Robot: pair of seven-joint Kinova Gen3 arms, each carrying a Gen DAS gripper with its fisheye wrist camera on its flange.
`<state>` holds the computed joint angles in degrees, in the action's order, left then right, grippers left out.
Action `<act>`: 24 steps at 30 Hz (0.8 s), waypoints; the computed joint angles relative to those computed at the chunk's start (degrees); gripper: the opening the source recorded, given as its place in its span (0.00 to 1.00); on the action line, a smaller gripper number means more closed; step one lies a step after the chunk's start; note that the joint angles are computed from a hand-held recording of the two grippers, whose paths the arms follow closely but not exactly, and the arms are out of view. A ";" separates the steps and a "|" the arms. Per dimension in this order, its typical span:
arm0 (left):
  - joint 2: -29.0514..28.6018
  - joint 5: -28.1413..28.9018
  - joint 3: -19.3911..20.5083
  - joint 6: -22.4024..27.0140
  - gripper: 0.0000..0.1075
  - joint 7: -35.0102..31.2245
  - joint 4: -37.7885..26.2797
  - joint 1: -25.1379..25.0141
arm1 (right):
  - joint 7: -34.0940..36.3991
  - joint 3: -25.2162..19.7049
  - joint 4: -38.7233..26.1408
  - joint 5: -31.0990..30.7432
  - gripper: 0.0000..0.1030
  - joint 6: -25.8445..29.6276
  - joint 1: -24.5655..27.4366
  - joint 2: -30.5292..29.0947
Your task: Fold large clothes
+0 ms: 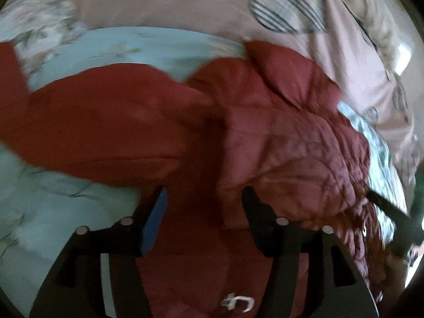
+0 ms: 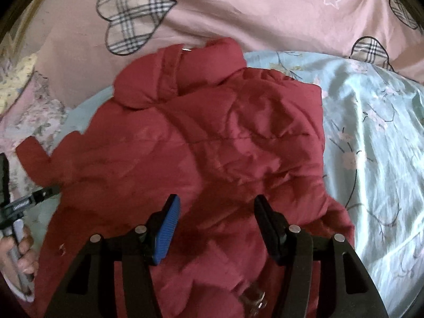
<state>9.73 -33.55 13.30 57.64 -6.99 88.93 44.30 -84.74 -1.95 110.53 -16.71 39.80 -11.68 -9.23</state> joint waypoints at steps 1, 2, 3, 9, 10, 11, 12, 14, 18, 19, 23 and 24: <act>-1.17 -0.45 -0.44 0.06 0.61 2.16 1.47 0.16 | 0.78 0.34 -0.03 -0.58 0.59 0.32 -0.20 -0.17; -2.44 -0.71 -0.62 -0.20 0.61 4.10 3.14 -0.13 | 1.57 0.57 0.09 -1.21 0.59 0.83 -0.45 -0.62; -3.68 -0.92 -0.48 -0.51 0.61 5.73 4.74 -0.61 | 1.76 0.46 0.32 -1.51 0.59 1.18 -0.62 -1.13; -8.84 -1.90 2.10 1.24 0.61 12.33 10.56 -5.05 | 2.86 0.57 1.50 -3.01 0.62 3.78 -1.54 -3.40; -9.36 -1.83 2.54 1.49 0.62 12.74 11.13 -5.93 | 3.13 0.71 1.65 -3.31 0.62 4.22 -1.72 -3.68; -10.00 -1.70 2.87 1.84 0.64 13.28 11.86 -6.90 | 3.36 0.79 1.78 -3.47 0.62 4.57 -1.83 -3.91; -10.36 -1.63 3.27 2.74 0.67 13.81 12.17 -7.75 | 3.44 0.74 1.93 -3.47 0.63 4.84 -1.89 -4.20; -10.64 -1.85 3.94 5.32 0.69 15.22 12.46 -9.25 | 3.82 0.83 2.35 -3.60 0.63 5.45 -2.07 -4.90; -12.78 -1.40 3.85 6.05 0.69 15.90 14.75 -12.90 | 4.05 0.97 3.11 -3.62 0.63 6.60 -2.19 -6.35; -13.23 -1.58 3.67 6.37 0.69 16.17 15.23 -14.04 | 4.26 1.26 3.31 -3.85 0.63 6.96 -2.25 -6.76; -13.46 -3.17 2.92 7.32 0.70 17.82 15.80 -18.20 | 4.64 2.06 3.74 -4.24 0.63 8.38 -2.16 -8.51; -13.39 -3.38 2.12 7.11 0.70 17.34 15.68 -19.53 | 4.49 2.02 3.80 -4.20 0.63 8.66 -2.07 -8.91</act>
